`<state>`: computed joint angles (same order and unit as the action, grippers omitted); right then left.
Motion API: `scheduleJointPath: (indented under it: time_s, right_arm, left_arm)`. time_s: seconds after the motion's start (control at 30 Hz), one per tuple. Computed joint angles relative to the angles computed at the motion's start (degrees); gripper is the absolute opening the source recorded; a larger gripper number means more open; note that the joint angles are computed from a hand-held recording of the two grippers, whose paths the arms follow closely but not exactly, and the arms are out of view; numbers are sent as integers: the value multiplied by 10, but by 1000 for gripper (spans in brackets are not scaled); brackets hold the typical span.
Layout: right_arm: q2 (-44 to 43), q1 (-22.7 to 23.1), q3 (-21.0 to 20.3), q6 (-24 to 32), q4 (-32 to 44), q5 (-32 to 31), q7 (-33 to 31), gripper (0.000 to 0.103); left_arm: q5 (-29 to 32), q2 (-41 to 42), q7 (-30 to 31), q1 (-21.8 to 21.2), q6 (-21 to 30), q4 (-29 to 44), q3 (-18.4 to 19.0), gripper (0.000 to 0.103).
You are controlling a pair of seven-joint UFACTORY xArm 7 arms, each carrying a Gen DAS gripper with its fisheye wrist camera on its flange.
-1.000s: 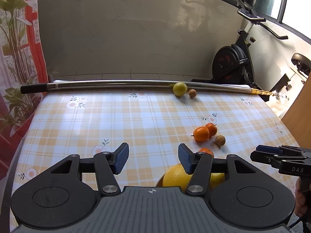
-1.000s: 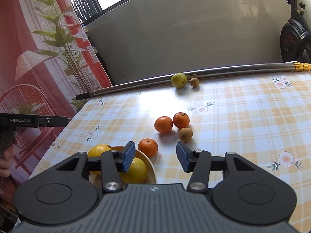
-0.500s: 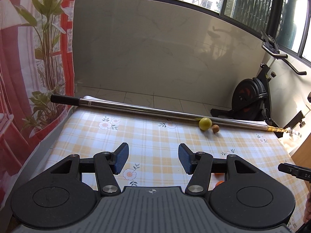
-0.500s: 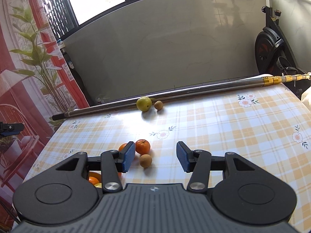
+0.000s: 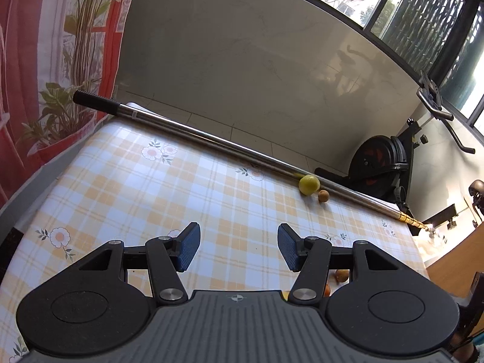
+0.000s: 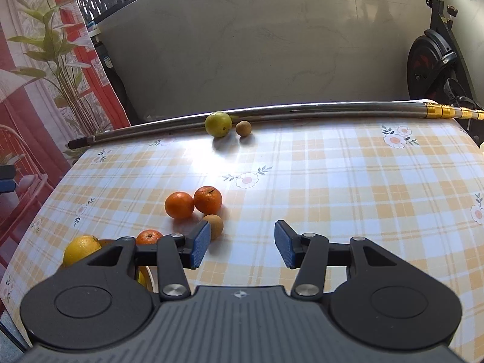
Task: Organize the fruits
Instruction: 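Reach the right gripper to a brown kiwi-like fruit and close on it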
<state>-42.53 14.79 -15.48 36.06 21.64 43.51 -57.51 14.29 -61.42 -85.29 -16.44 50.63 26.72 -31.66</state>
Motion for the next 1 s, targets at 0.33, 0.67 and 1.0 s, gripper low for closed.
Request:
scheduleJointPath:
  time_s: [0.33, 0.67, 1.0]
  right_arm:
    - [102, 77, 5, -53, 27, 104, -83, 46]
    - [157, 33, 60, -12, 50, 148, -128, 31]
    - [130, 10, 61, -4, 30, 177, -182, 28]
  left_arm:
    - [11, -18, -4, 5, 74, -4, -7, 59]
    - [27, 34, -1, 11, 38, -3, 0, 59]
    - [58, 122, 20, 33, -21, 39, 16, 63]
